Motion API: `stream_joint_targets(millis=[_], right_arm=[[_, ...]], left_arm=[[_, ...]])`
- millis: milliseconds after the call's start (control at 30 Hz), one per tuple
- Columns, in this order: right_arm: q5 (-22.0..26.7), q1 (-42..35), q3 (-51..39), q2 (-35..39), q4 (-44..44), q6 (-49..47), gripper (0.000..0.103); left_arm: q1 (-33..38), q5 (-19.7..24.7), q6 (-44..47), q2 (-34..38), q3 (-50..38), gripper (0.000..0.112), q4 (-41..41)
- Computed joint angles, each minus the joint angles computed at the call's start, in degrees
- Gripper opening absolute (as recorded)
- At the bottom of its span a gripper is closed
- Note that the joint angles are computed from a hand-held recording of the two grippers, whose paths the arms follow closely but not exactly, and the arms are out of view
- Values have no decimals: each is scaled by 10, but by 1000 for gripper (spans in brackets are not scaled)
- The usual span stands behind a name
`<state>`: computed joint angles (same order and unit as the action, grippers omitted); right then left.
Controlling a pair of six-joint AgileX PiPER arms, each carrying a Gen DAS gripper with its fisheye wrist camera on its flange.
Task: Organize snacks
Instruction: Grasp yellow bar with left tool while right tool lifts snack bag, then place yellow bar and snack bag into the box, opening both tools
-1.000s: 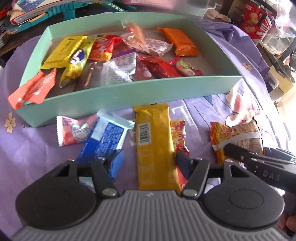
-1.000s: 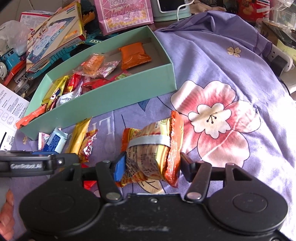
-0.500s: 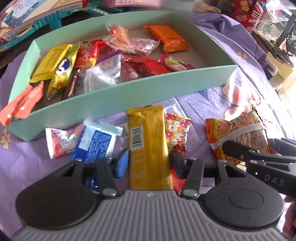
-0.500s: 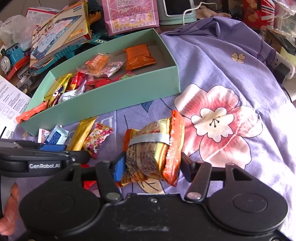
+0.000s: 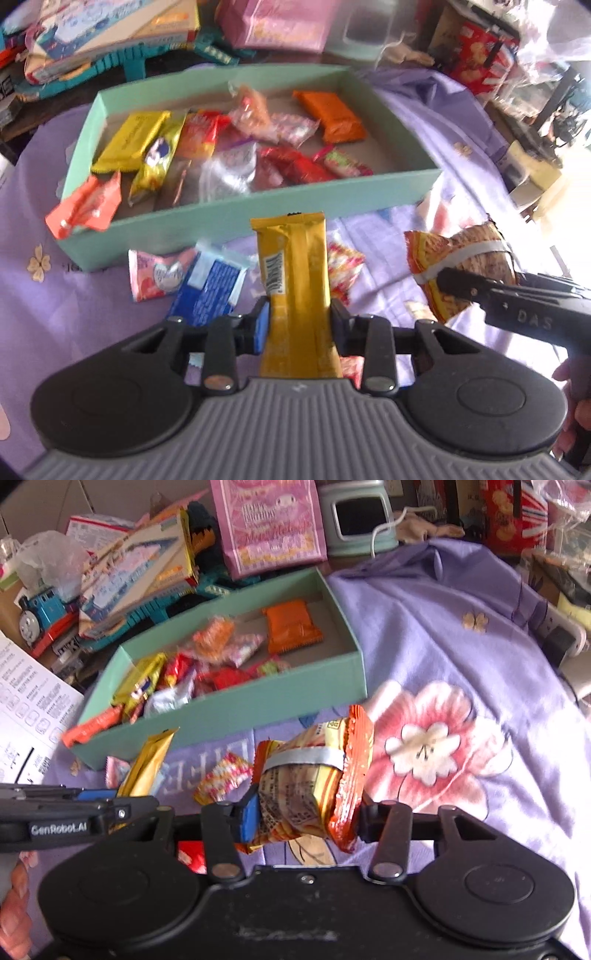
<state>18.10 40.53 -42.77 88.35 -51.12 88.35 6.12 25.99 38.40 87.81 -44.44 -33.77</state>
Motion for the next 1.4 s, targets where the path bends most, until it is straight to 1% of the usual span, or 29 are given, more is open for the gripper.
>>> stream_joint_targets(millis=[133,200,267,400,533,733,867,967,1000,1033,1067,1100,1133,1200,1300,1400], right_arm=[[9,-20,-27,-18,49,-73,49],[12,-36,-51,-17,77,-117,49],[16,-53,-82,-9,106,-162,49],[19,-89,-156,29,176,-252,49],[16,-117,-220,81,253,-345,49],[20,-147,-308,169,379,-489,49],[26,-159,-349,213,429,-552,49],[33,-173,-377,238,501,-635,53],[36,-175,-384,243,514,-652,66],[37,-175,-386,244,504,-646,89],[32,-172,-382,240,473,-616,99],[15,-169,-369,231,436,-578,103],[-1,-169,-354,221,421,-563,103],[-1,-171,-347,212,421,-558,103],[5,-165,-334,200,365,-495,103],[15,-159,-321,186,349,-464,103]], left_arm=[[-5,13,-4,-17,-33,33,-7],[-14,7,-31,-11,-59,33,16],[-23,1,-68,13,-102,33,47],[-34,12,-153,87,-211,33,119],[-48,40,-224,169,-332,33,182],[-71,83,-279,290,-492,33,232],[-80,123,-300,368,-601,33,251],[-87,152,-316,421,-676,33,265],[-89,161,-323,438,-702,35,273],[-92,165,-331,448,-717,43,285],[-97,165,-349,455,-727,50,306],[-100,164,-365,457,-730,70,324],[-100,153,-373,453,-721,84,332],[-98,127,-378,436,-689,87,338],[-91,132,-365,415,-665,88,325],[-82,113,-364,375,-607,96,321]])
